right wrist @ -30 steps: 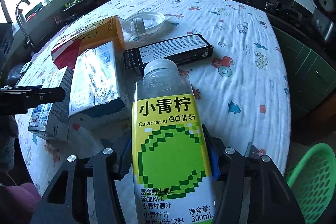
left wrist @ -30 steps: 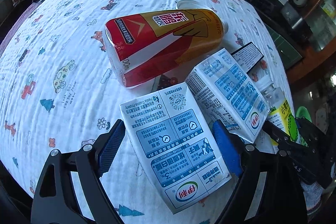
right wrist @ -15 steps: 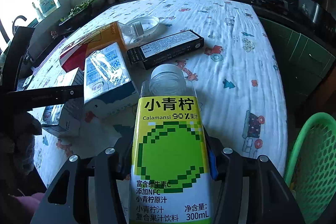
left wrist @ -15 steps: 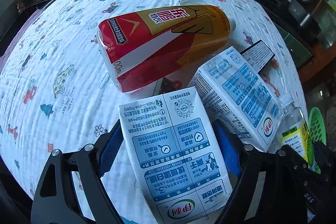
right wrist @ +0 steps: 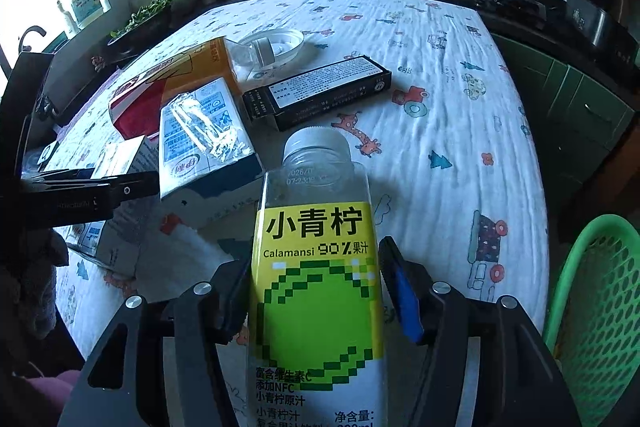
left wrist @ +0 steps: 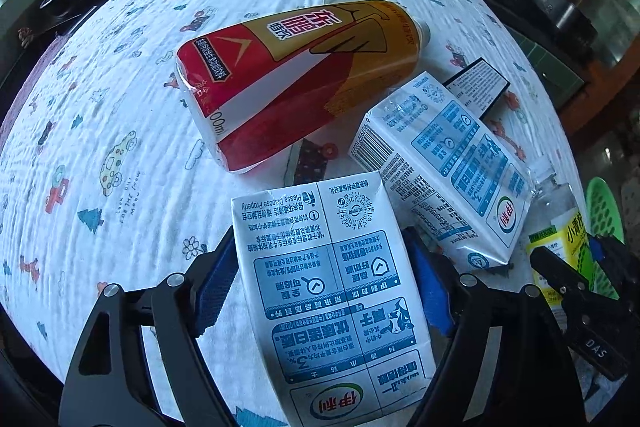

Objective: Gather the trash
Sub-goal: 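Carry the juice bottle to the basket with right tool while left tool grasps the milk carton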

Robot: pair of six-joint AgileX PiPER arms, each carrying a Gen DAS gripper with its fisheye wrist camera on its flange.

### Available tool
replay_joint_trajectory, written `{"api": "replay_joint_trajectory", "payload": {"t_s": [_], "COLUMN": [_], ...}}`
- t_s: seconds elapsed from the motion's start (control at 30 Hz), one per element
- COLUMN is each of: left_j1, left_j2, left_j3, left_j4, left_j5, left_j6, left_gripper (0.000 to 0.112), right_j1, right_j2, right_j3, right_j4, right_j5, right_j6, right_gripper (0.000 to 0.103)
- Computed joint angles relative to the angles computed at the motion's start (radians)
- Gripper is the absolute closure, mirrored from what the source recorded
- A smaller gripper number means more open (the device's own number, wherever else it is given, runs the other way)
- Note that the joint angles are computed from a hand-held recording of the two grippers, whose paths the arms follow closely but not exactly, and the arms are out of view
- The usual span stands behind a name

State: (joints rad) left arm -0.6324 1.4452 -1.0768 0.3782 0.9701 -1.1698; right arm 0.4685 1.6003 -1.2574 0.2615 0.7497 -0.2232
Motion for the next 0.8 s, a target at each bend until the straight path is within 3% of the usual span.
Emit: {"api": "replay_joint_trajectory", "payload": {"t_s": [0.43,0.8], "left_j1": [-0.021,-0.097], "left_j2": [0.004,-0.150], "left_j3": [0.008,0.060], "left_j4": [0.024,0.019], "left_j5": [-0.005,-0.005], "left_j6": [0.012,0.019], "left_gripper": [0.037,0.041], "right_j1": [0.024,0.005], "right_j2": [0.021,-0.122], "right_j3": [-0.024,0.052], "right_j4": [-0.031,-0.025], "right_j5": [-0.001,-0.011], "right_j6": [0.056,0.092], "right_gripper": [0.049,0.049]}}
